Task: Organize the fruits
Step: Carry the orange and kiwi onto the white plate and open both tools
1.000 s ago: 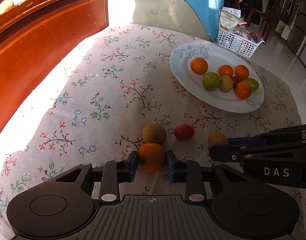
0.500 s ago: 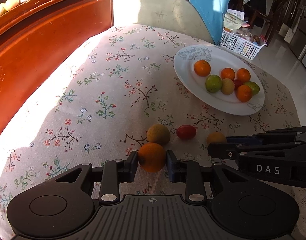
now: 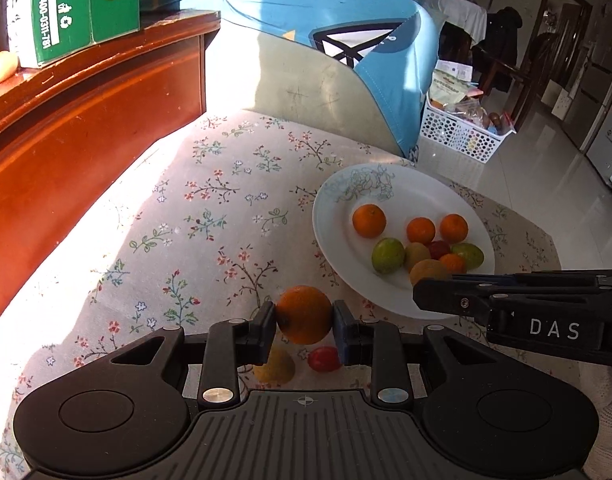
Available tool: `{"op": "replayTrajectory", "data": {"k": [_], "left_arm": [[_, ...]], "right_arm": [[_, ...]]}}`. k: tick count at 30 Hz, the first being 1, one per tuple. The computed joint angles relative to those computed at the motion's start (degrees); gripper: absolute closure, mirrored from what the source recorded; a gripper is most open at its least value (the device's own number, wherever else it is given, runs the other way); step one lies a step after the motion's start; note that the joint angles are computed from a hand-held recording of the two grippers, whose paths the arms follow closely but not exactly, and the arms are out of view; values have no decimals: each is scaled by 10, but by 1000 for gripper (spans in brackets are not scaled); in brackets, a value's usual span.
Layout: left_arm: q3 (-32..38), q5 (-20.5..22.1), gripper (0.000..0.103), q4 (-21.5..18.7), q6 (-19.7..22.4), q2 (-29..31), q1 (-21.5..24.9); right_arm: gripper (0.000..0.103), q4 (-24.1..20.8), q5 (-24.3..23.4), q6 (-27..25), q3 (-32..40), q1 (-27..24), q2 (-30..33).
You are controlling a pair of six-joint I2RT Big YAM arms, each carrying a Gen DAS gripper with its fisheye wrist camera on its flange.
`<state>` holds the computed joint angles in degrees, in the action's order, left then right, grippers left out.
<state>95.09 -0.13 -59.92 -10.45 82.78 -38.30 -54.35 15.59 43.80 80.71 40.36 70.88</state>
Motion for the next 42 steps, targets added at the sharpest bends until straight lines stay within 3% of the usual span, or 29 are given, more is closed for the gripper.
{"op": "replayTrajectory", "data": {"k": [6, 19, 35, 40, 42], "left_arm": [[54, 9, 76, 12, -10, 43, -6], [116, 33, 76, 20, -25, 111, -20], [117, 30, 73, 3, -52, 103, -6], [117, 17, 56, -2, -55, 90, -3], [117, 11, 54, -6, -54, 83, 0]], "right_arm": [[78, 17, 11, -8, 7, -37, -11], [78, 16, -27, 16, 2, -104, 9], [75, 18, -34, 39, 2, -119, 25], [75, 20, -24, 34, 5, -112, 19], [75, 20, -20, 36, 5, -108, 15]]}}
